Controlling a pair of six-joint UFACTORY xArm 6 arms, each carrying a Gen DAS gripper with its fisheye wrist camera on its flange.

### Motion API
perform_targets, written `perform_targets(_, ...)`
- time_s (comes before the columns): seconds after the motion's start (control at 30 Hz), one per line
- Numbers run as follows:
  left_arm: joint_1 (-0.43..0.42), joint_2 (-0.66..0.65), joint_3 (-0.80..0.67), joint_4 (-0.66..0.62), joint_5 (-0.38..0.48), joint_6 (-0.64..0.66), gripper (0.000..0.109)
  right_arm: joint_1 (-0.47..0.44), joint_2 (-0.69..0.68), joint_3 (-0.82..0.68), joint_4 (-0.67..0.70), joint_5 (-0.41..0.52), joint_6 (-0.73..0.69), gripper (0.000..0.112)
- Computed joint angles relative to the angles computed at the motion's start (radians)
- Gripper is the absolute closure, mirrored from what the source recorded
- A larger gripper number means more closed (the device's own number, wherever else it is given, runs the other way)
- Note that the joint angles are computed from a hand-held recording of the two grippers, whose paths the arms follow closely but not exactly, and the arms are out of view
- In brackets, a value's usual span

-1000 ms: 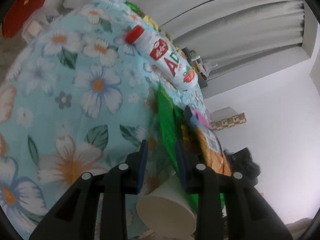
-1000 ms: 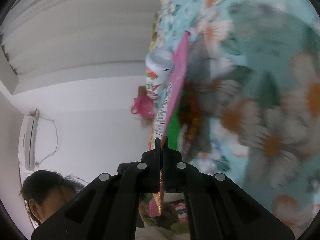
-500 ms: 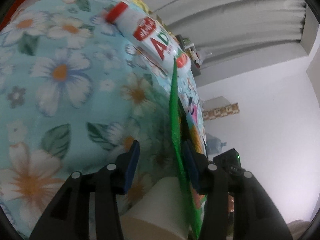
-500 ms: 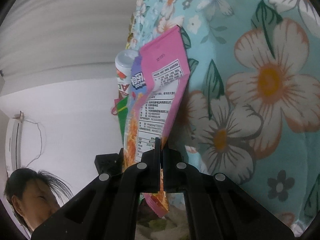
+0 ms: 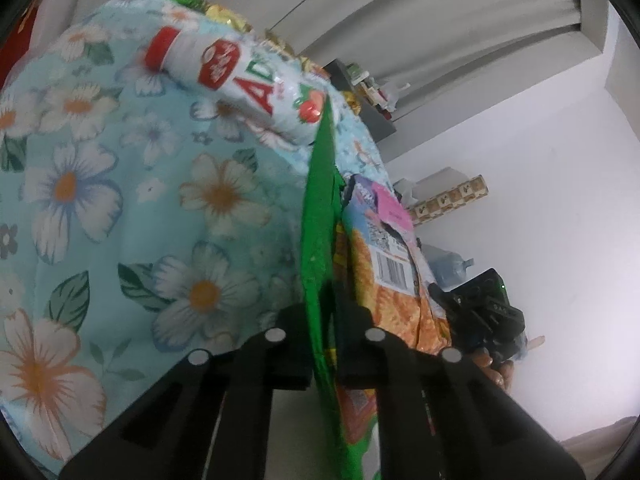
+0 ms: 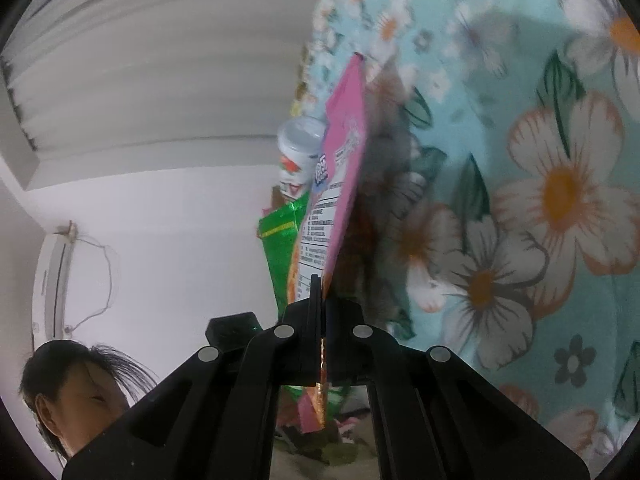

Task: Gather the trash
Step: 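Grasp the green snack bag with the left tool while the right tool lifts the pink chip bag, then carry both bags over the blue wastebasket and open both tools to drop them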

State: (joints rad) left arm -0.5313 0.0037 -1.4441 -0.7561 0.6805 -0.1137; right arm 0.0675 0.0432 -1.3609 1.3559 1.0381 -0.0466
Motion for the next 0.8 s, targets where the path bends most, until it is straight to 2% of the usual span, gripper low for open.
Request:
perform_targets(0.27,-0.024,0.019,-0.085,0.072,-0.016,-0.006,0.107,-0.042,-0.118,0.074,0.063,-0.043,-0.099,0.112)
perform_targets(0.53,-0.065,0.051,-0.200,0.156,-0.002,-0.004,0.107,-0.148,-0.283,0.189,0.089,-0.046,-0.152,0.112)
perform_targets(0.7,-0.107,0.153,-0.377,0.218,0.040,-0.005,0.107,-0.228,-0.395,0.264,0.086,-0.080,-0.151,0.112)
perform_targets(0.8,-0.139,0.289,-0.591,0.268,0.104,-0.010,0.107,-0.285,-0.475,0.317,0.059,-0.112,-0.132,0.112)
